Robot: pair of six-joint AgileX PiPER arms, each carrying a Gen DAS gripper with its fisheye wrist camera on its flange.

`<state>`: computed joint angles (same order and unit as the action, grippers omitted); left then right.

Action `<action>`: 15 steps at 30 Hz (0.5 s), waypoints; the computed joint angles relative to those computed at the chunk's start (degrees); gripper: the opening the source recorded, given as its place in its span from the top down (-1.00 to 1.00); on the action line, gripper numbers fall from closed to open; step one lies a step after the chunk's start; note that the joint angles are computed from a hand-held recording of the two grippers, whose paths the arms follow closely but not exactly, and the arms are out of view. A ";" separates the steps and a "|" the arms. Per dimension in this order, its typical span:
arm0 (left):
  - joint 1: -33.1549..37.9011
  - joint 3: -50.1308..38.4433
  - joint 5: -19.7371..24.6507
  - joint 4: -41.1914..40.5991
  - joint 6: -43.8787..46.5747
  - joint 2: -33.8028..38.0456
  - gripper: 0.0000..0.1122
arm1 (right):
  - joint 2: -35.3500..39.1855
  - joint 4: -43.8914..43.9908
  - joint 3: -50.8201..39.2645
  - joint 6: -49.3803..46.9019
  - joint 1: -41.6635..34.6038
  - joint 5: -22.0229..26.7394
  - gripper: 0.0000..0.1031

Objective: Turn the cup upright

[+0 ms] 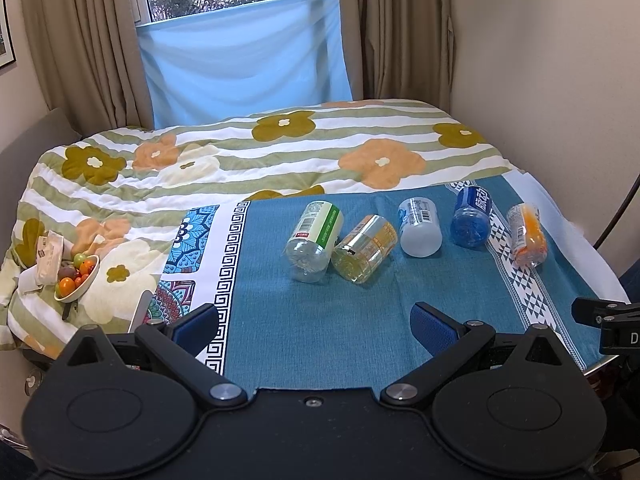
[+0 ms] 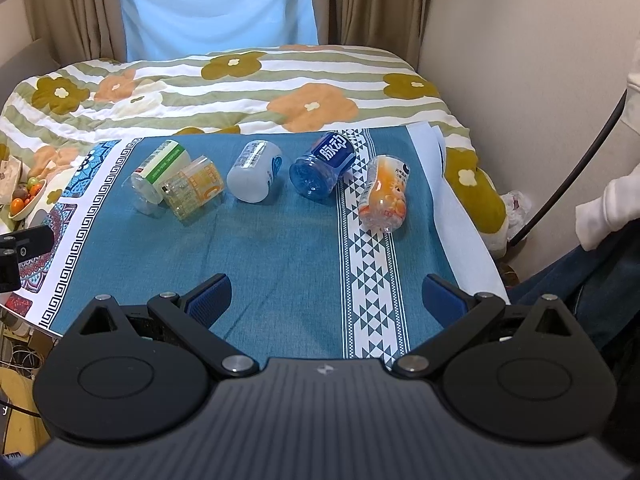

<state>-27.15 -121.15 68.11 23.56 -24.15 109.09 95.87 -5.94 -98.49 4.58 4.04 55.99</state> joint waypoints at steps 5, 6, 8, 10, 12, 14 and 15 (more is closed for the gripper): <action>0.09 -0.67 0.27 -0.11 0.26 0.26 -0.84 | -0.40 0.51 1.32 -0.60 -0.65 -1.06 -1.00; 0.06 -0.61 0.25 -0.06 0.25 0.24 -0.84 | -0.46 0.54 1.46 -0.64 -0.70 -1.15 -1.00; 0.02 -0.30 0.00 0.14 0.17 0.05 -0.84 | -0.46 0.52 1.32 -0.60 -0.64 -1.00 -1.00; 0.11 -1.07 0.27 0.14 0.45 0.40 -0.84 | -0.66 0.64 1.78 -0.77 -0.76 -1.36 -1.00; -0.14 0.09 -0.19 0.49 0.00 -0.36 -0.84 | -0.61 0.62 1.65 -0.67 -0.75 -1.29 -1.00; -0.50 2.58 -1.19 0.93 -0.79 -1.83 -0.84 | -0.65 0.60 1.63 -0.69 -0.70 -1.29 -1.00; -0.56 2.34 -1.05 0.98 -0.79 -1.69 -0.84 | -0.69 0.65 1.74 -0.75 -0.75 -1.35 -1.00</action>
<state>-27.72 -118.80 67.06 24.54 -24.94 107.40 95.18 -5.29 -96.75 3.83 3.29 54.64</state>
